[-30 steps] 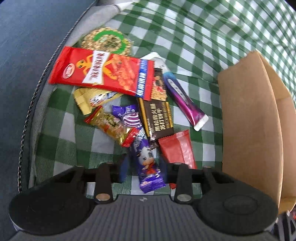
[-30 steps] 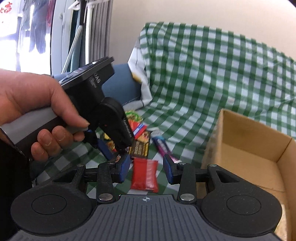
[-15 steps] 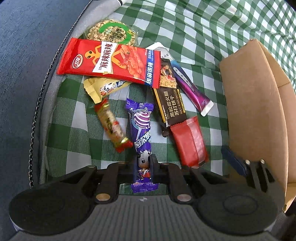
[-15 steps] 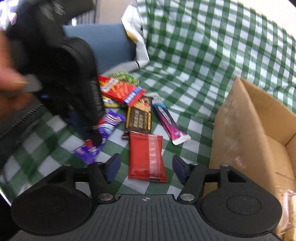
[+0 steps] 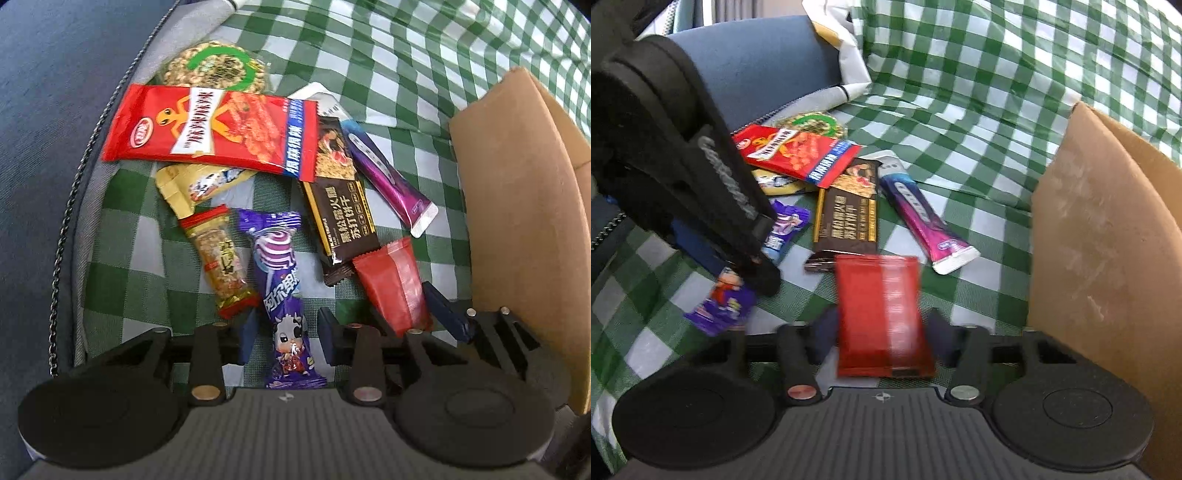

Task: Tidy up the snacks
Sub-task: 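Grasp the purple candy bar with the left tool while the right tool grasps the red pack, then lift and carry the purple candy bar and red pack over the box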

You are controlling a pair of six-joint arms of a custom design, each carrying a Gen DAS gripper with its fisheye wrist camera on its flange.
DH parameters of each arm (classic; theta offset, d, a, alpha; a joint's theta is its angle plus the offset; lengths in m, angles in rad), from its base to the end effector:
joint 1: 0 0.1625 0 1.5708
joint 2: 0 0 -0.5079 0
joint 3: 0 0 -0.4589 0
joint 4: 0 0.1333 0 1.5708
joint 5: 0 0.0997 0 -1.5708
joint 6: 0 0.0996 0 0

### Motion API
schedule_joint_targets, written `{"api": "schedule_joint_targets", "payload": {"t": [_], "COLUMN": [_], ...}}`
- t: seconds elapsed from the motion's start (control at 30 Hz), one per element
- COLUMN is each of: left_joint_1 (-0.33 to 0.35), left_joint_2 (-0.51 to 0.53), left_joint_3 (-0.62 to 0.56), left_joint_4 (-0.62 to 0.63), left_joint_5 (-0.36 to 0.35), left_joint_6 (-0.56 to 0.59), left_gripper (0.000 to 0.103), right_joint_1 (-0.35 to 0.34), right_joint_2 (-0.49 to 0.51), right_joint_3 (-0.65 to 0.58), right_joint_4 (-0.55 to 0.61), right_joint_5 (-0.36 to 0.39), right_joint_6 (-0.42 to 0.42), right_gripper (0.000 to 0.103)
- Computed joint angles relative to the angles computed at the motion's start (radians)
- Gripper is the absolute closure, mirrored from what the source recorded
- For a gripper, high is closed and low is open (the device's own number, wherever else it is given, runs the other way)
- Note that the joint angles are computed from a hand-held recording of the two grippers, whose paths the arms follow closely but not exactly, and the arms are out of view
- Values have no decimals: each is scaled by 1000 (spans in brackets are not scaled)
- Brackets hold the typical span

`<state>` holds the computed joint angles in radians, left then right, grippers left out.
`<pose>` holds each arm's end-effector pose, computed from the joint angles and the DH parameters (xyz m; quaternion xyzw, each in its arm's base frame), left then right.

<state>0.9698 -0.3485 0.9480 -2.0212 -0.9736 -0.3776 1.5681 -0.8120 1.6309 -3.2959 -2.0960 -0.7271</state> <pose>-0.3769 -0.8845 -0.0192 0.1280 0.9447 -0.0750 0.2924 0.0812 -0.7924 0.2212 0.2014 -0.8522 0.3116 0.3689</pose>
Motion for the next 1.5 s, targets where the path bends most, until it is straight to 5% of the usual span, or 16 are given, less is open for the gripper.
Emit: {"api": "schedule_joint_targets", "payload": {"t": [0.13, 0.23, 0.3, 0.6, 1.0, 1.27, 1.5], "left_joint_1": [-4, -3, -2, 2, -31, -43, -64], "left_joint_2": [9, 5, -3, -85, -133, -135, -123], "left_joint_3": [-3, 2, 12, 141, 255, 272, 284], "left_joint_4": [-3, -10, -27, -235, -485, -554, -622], "left_joint_5": [16, 20, 16, -57, -41, -28, -11], "left_joint_6": [35, 40, 38, 63, 99, 100, 124], "left_gripper": [64, 82, 86, 88, 88, 88, 88], "right_joint_1": [4, 9, 13, 41, 76, 8, -59], "right_joint_2": [-5, -9, -16, -58, -164, -301, -322], "right_joint_3": [11, 17, 22, 75, 107, 196, 275], "right_joint_4": [-19, -41, -49, -130, -238, -300, -432], "right_joint_5": [7, 6, 5, 13, 73, 171, 189], "right_joint_6": [-23, -38, -36, -63, -83, -117, -119], "right_gripper": [61, 61, 61, 61, 61, 61, 61]}}
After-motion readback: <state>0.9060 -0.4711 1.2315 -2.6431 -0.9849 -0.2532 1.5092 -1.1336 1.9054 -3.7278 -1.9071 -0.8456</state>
